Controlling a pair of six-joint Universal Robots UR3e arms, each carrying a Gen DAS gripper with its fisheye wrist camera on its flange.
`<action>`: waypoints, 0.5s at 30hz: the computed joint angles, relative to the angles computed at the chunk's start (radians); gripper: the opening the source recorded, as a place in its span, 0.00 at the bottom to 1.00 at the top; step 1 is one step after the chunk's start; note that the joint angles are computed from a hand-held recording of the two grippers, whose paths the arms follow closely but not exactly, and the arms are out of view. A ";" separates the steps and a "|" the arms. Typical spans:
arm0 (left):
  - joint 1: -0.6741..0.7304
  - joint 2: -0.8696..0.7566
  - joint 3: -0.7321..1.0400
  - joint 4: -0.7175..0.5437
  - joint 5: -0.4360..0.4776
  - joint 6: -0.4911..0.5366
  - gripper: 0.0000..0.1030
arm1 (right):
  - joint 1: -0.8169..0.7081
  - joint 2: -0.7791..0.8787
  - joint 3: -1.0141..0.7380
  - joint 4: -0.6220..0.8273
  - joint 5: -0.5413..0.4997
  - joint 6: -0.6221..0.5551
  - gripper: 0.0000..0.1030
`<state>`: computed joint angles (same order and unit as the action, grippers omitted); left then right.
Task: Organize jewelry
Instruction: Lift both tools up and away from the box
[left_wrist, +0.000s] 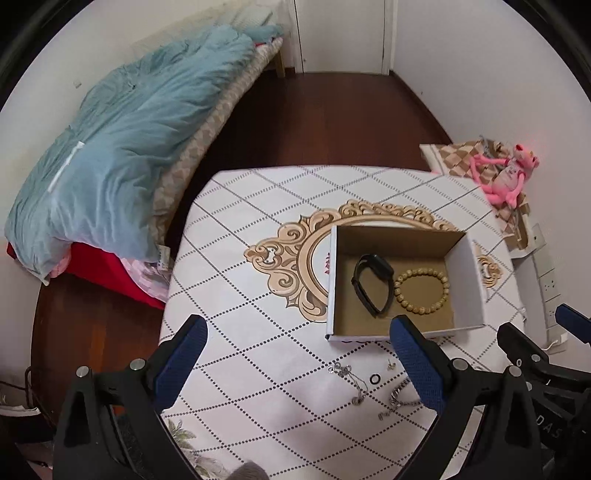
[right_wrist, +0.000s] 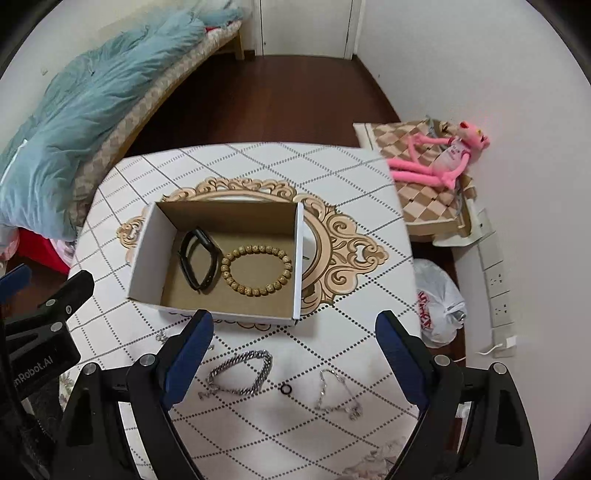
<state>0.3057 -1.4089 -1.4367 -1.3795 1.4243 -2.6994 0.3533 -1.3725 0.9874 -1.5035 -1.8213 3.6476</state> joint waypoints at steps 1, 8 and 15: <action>0.011 0.018 0.000 -0.009 -0.011 0.008 0.98 | 0.012 -0.005 -0.015 0.014 -0.013 0.008 0.88; 0.151 0.181 0.004 -0.140 -0.129 0.119 0.98 | 0.091 -0.055 -0.092 0.099 -0.074 0.083 0.88; 0.262 0.276 0.001 -0.237 -0.196 0.208 0.98 | 0.160 -0.066 -0.175 0.183 -0.126 0.156 0.88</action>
<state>0.5678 -1.1328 -1.4354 -1.6165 1.2285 -2.4910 0.5128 -1.4390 0.8121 -1.3209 -1.9471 3.8035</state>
